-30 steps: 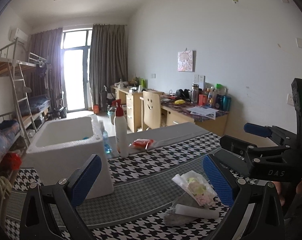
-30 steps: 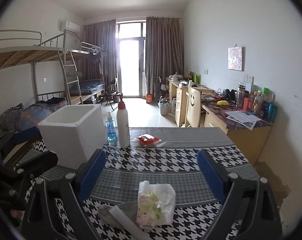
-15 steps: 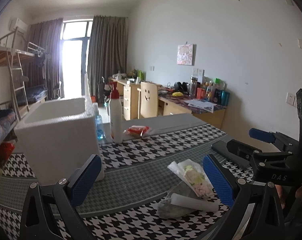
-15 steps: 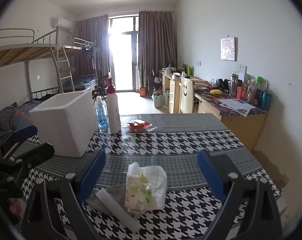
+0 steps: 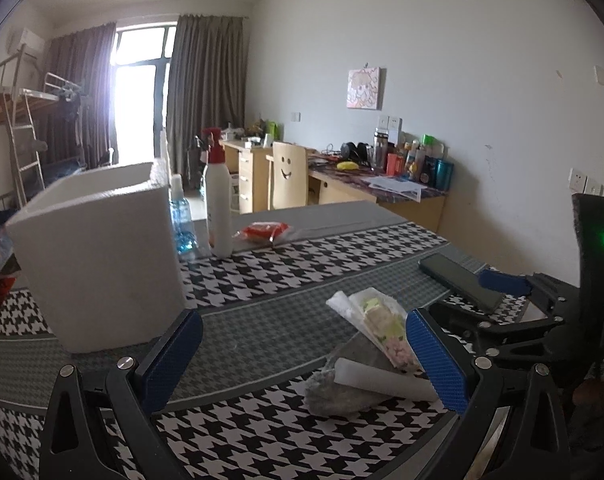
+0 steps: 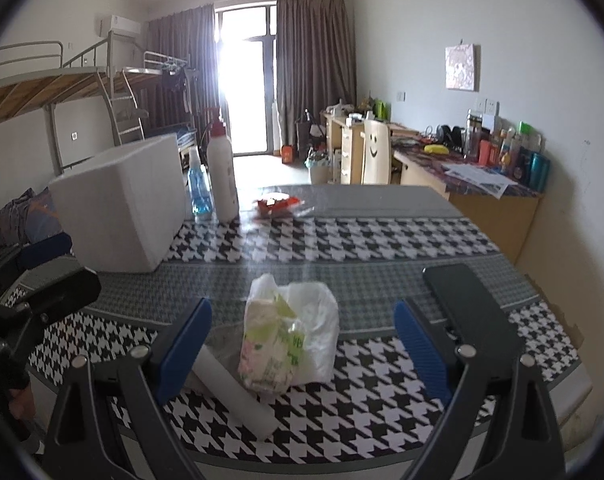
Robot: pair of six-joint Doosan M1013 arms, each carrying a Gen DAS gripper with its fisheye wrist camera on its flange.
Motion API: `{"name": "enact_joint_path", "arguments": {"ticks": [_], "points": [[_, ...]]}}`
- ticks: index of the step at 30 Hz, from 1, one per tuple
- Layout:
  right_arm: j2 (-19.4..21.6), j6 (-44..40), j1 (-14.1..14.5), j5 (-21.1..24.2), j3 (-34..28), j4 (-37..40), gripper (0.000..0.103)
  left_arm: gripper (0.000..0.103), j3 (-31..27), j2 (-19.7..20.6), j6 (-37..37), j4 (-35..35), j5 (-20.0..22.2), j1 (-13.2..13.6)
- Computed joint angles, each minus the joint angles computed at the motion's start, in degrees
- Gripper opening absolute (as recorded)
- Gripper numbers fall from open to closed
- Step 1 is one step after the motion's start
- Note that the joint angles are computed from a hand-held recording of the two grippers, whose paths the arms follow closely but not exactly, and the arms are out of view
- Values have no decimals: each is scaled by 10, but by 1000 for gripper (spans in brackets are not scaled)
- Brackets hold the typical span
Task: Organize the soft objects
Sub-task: 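Move both tools back to the clear plastic bag on the table, then grasp the green-printed tissue pack with the right gripper and lift it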
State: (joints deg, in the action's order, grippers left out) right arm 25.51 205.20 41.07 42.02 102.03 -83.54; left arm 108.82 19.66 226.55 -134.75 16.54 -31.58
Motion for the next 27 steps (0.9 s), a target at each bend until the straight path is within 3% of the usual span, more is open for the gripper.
{"name": "enact_joint_path", "arguments": {"ticks": [5, 8, 12, 17, 23, 27], "points": [[4, -5, -6, -22, 0, 12, 95, 102, -3, 5, -2, 7, -8, -2], [8, -12, -10, -36, -2, 22, 89, 102, -5, 8, -19, 27, -11, -3], [11, -21, -16, -53, -4, 35, 86, 102, -11, 14, -76, 81, -17, -2], [18, -41, -23, -85, -11, 50, 78, 102, -16, 19, -111, 116, -22, -2], [29, -96, -34, -117, -24, 105, 61, 102, -21, 24, -155, 162, -27, -2], [31, -124, -40, -134, -26, 139, 59, 102, -26, 28, -196, 203, -28, -1]]}}
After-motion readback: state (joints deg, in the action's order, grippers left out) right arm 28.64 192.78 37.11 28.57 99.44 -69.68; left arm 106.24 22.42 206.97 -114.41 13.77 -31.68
